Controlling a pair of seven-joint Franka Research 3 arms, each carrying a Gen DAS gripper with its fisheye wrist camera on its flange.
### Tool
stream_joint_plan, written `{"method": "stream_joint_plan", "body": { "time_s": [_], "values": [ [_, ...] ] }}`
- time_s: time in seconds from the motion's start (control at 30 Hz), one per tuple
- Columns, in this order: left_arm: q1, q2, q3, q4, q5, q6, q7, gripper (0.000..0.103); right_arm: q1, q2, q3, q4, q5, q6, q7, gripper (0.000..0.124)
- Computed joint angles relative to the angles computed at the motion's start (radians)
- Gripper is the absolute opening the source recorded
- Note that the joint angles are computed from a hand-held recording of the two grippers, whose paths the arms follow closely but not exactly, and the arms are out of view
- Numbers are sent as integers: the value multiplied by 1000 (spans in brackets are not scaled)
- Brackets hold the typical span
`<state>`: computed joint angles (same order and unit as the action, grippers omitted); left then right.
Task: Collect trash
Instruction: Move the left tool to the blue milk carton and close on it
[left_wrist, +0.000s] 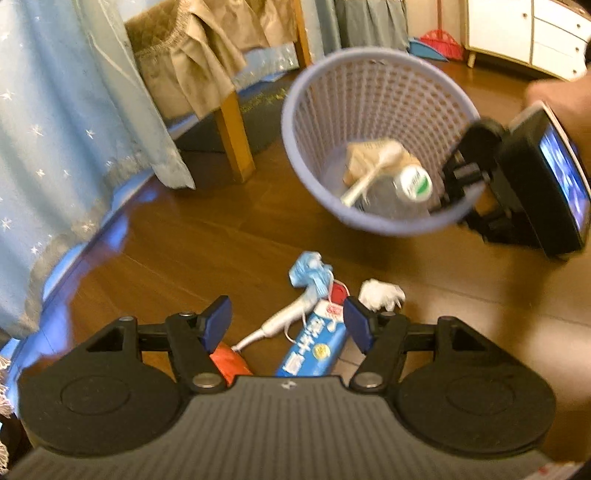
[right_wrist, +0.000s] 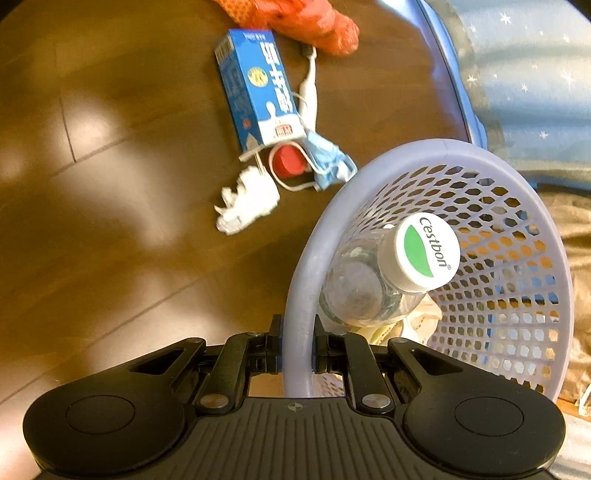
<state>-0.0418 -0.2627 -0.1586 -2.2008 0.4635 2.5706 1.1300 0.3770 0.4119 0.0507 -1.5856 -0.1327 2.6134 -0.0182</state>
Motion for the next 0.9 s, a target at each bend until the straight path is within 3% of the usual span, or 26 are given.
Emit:
{"method": "stream_joint_plan", "body": {
  "time_s": [0.43, 0.9],
  "values": [
    [-18, 46, 0, -32, -20, 8, 42, 68, 5, 111, -14, 170, -5, -46, 32, 9],
    [-23, 168, 14, 12, -35, -31, 174, 68, 12, 116, -12, 181, 11, -59, 20, 10]
  ]
}}
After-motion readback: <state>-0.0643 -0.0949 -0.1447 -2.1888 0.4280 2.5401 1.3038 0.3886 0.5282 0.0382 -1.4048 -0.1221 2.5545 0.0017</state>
